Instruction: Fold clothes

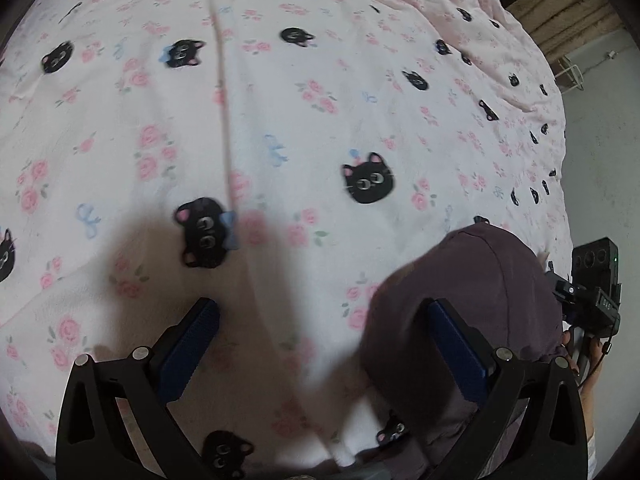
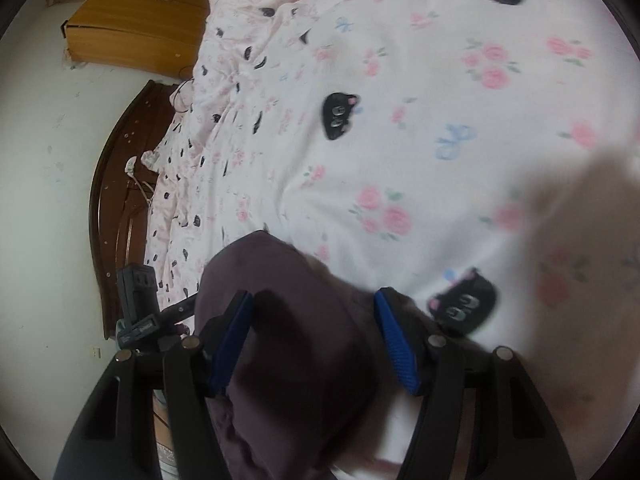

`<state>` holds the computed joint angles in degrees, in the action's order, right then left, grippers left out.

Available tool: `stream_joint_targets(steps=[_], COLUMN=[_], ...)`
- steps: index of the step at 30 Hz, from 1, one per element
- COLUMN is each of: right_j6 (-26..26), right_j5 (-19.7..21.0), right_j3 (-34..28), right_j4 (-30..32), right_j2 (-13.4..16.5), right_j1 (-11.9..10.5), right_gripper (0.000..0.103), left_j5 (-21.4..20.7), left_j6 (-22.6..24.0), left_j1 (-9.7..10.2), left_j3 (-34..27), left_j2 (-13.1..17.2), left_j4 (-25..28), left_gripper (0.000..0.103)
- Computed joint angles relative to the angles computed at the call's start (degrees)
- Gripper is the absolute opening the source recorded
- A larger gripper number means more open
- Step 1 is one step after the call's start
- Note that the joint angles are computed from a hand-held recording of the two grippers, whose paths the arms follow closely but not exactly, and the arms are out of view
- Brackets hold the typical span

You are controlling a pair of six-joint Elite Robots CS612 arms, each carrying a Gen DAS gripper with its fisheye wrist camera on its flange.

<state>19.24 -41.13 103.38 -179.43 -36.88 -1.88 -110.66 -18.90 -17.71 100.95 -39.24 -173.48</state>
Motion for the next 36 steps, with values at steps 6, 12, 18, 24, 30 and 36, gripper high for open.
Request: stream_joint_targets(steps=[6, 12, 18, 24, 30, 36], right_j6=[-4.7, -5.6, -8.7, -9.5, -9.3, -8.7], right_j5=[-2.8, -4.5, -8.2, -14.7, -24.5, -33.2], right_j3=[-1.6, 0.3, 2.3, 4.0, 3.1, 1.0], right_j4=[4.9, 0.3, -2.7, -9.2, -10.1, -5.0], right_j2=[-0.6, -2.7, -5.4, -6.5, -6.1, -4.7], right_j1=[1.8, 1.6, 1.7, 2.4, 4.5, 6.3], right_gripper=[0.015, 0.009, 0.008, 0.006, 0.006, 0.022], left_j5=[2.9, 1.0, 2.9, 8.5, 17.8, 23.2], left_j6=[3.0, 0.6, 3.1, 6.1, 7.9, 6.4], left_j1=[-2.71, -2.53, -3.59, -5.19, -6.6, -6.54], left_j3=[0.4, -0.6, -0.4, -0.6, -2.8, -3.3], left_j2=[-0.7, -0.5, -1.3, -1.4, 0.2, 1.8], left_j4=[-3.1, -4.0, -6.2, -11.2, -8.6, -6.9], left_gripper=[0.073, 0.006, 0.004, 0.002, 0.002, 0.002])
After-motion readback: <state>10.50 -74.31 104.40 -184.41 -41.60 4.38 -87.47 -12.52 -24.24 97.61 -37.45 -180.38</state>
